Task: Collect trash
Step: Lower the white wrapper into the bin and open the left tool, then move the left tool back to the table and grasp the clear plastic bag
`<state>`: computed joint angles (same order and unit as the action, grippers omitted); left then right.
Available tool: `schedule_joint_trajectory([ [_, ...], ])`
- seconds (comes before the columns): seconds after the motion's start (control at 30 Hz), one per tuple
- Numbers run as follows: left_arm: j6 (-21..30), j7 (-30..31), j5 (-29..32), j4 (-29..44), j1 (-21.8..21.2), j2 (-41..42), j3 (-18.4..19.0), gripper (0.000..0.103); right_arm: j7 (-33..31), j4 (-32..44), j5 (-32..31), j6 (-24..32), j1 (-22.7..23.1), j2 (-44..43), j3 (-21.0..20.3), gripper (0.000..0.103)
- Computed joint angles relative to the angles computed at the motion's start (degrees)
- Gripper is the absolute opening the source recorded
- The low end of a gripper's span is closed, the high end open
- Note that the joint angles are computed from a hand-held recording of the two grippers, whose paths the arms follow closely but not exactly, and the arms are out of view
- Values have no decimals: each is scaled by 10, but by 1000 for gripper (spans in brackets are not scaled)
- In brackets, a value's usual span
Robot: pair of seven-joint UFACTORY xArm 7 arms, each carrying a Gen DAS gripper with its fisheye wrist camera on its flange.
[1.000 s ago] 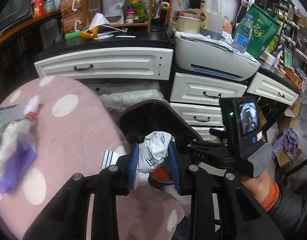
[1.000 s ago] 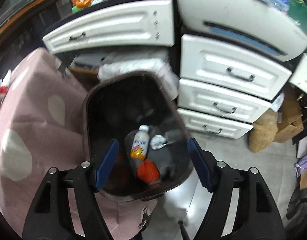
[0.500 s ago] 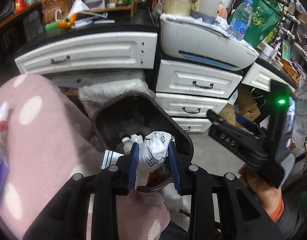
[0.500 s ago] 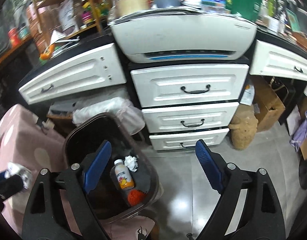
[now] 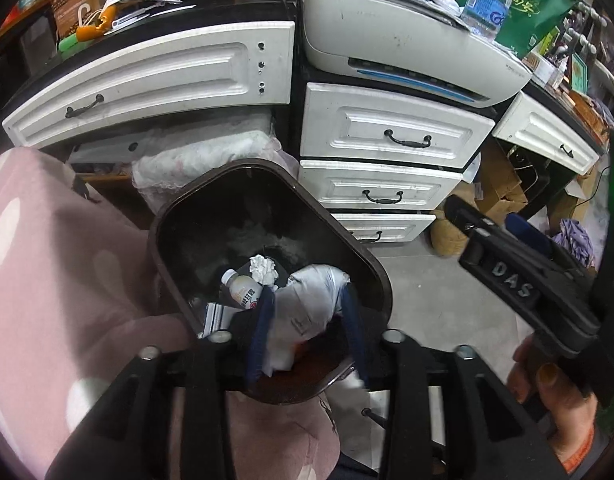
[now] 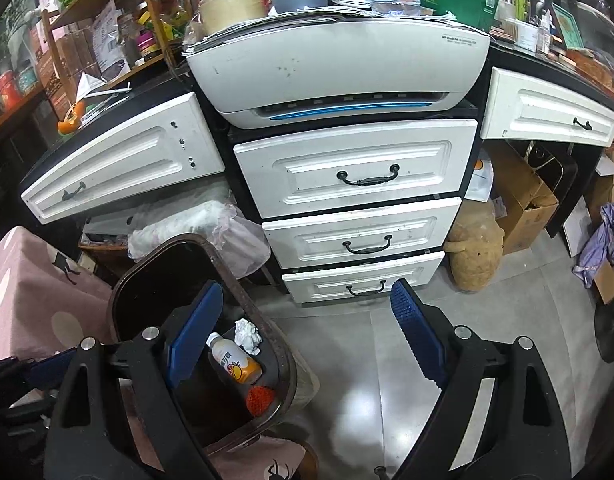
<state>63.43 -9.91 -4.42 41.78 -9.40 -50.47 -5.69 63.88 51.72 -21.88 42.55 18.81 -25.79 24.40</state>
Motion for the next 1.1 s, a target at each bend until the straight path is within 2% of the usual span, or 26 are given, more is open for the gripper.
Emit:
schedule_joint_trajectory([
  [0.03,-3,0,-1,-2,-1,2,0,60,1,0,0,-1,0,0,0,85],
  [0.07,-8,1,-2,-4,-2,2,-1,73,2,-1,-1,-2,-1,0,0,85],
  [0.1,-15,1,0,-8,-2,0,-3,81,3,-1,-1,-3,-1,0,0,85],
  [0.23,-33,-1,17,-17,0,-5,-16,93,6,-4,4,-7,0,0,-3,85],
  [0.6,-42,-26,41,-18,12,-45,-18,97,12,-10,9,-11,-4,-3,-4,86],
  [0.77,-24,-19,49,-10,16,-74,-16,97,5,-7,8,-14,0,-1,-2,89],
  [0.9,-12,-8,57,-7,20,-109,-12,97,4,2,-16,-13,-3,-2,13,92],
  [1.1,24,12,53,3,32,-163,11,97,-20,17,-27,-19,12,5,22,93],
])
